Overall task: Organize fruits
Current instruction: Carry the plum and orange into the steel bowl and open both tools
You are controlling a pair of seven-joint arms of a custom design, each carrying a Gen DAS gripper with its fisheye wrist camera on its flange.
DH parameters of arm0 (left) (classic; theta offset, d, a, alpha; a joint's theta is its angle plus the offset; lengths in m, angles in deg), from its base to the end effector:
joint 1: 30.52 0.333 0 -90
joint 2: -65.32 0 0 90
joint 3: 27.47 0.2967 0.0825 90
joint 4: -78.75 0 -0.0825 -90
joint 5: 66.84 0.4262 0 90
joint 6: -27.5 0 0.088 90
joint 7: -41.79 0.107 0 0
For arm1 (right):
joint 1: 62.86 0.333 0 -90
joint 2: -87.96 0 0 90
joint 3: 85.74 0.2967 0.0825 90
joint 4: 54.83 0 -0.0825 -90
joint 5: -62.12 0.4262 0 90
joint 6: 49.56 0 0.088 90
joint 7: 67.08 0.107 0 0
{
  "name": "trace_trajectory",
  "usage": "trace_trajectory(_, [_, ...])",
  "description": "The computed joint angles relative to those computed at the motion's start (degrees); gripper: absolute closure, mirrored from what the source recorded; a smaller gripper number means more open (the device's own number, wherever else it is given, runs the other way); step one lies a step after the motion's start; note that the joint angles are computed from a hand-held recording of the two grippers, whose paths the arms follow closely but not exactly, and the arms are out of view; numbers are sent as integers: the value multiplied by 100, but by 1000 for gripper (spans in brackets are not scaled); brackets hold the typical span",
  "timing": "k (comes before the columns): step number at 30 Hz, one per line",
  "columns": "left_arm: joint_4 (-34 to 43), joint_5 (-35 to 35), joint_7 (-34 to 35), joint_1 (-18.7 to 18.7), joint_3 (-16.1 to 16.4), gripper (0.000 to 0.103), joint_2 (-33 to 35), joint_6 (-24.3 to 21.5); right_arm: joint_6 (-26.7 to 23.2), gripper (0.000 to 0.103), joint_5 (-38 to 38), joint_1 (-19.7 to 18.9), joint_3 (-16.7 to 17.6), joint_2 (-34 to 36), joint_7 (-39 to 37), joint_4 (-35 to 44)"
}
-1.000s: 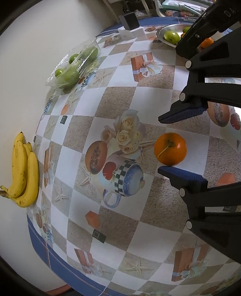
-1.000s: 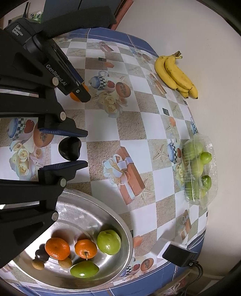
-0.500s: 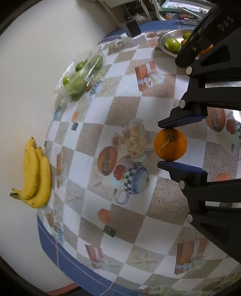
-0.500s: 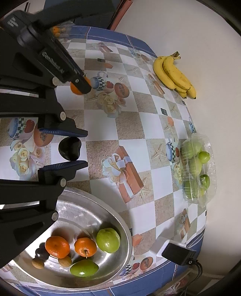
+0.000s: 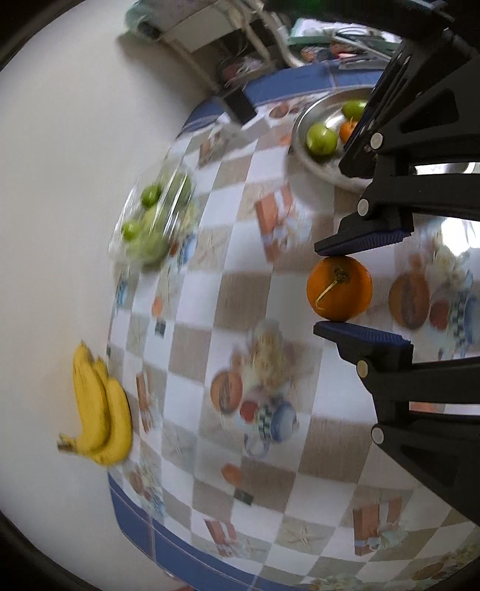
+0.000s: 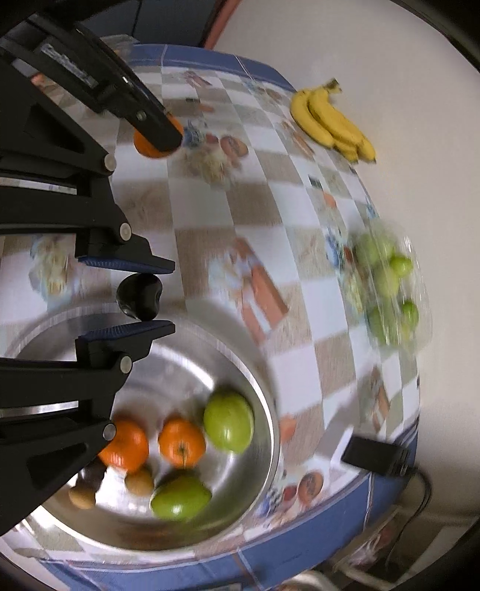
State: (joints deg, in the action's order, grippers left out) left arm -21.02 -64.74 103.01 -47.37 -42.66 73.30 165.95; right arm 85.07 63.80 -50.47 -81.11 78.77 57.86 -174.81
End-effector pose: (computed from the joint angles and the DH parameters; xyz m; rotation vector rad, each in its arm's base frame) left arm 0.5839 -0.3552 0.5201 -1.9878 2.1215 -0.7813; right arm 0.5594 0.1733 0.5023 -1.5957 2.2269 -0.1726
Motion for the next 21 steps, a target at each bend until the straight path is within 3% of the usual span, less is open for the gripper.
trace_trajectory(15, [700,221,601,-586,-302,64,573,-184,-199,76,-331,-683,-115,-1042,487,-967])
trace_trajectory(21, [875,440,615,-769,-301,64,783,-301,-227,76,-263,-779,-121,-1109,484,-1085])
